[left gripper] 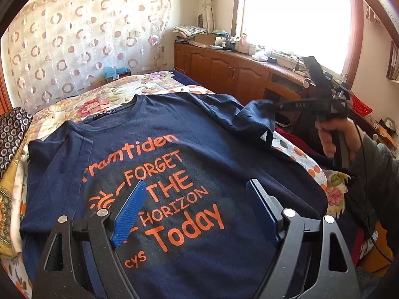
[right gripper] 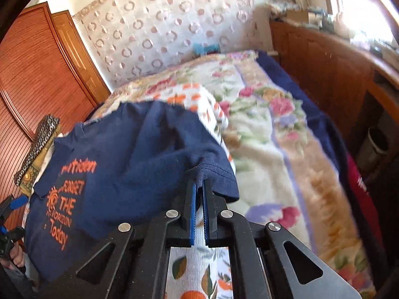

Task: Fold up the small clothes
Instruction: 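Fold the gripped side over toward the center with the right gripper, then release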

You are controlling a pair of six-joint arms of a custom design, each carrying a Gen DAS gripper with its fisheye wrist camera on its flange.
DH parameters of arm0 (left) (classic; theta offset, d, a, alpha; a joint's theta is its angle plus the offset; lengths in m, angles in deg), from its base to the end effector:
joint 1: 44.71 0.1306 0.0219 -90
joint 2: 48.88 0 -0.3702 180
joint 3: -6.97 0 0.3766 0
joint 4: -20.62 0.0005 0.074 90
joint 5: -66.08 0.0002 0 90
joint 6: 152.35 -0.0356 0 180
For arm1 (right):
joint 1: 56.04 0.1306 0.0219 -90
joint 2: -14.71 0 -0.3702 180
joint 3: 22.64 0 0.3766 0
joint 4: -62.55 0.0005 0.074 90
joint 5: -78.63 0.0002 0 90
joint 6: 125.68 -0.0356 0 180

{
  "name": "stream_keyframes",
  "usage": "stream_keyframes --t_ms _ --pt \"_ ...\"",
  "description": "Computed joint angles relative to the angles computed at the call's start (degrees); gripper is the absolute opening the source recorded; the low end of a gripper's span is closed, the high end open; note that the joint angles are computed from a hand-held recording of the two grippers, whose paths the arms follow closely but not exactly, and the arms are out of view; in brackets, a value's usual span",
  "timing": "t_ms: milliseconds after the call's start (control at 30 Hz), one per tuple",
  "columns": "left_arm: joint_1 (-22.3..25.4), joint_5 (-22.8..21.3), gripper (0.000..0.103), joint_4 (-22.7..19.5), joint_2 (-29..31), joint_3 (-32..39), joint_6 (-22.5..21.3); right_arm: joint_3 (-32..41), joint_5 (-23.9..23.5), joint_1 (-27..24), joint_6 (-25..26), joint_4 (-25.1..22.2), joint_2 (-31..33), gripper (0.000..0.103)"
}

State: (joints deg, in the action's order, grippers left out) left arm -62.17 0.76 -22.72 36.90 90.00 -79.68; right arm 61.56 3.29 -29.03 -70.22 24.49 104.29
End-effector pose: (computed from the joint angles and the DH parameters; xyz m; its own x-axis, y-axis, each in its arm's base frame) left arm 0.4193 -0.1480 0.4050 -0.4925 0.4387 -0.7517 0.7287 0.6801 -0.0806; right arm 0.4255 0.2062 0.3908 -0.6609 0.2788 -0.6968 0.1203 0.9558 0.2683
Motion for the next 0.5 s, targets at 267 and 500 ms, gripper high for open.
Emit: stream_keyframes --t_ms 267,500 --pt "2.75 0.70 0.083 0.44 0.53 -0.12 1.22 6.87 1.93 3.96 9.19 2.08 2.50 0.004" --pt "5.32 1.23 0.083 0.72 1.11 -0.35 1.94 18.35 -6.02 8.67 18.00 4.83 10.13 0.025"
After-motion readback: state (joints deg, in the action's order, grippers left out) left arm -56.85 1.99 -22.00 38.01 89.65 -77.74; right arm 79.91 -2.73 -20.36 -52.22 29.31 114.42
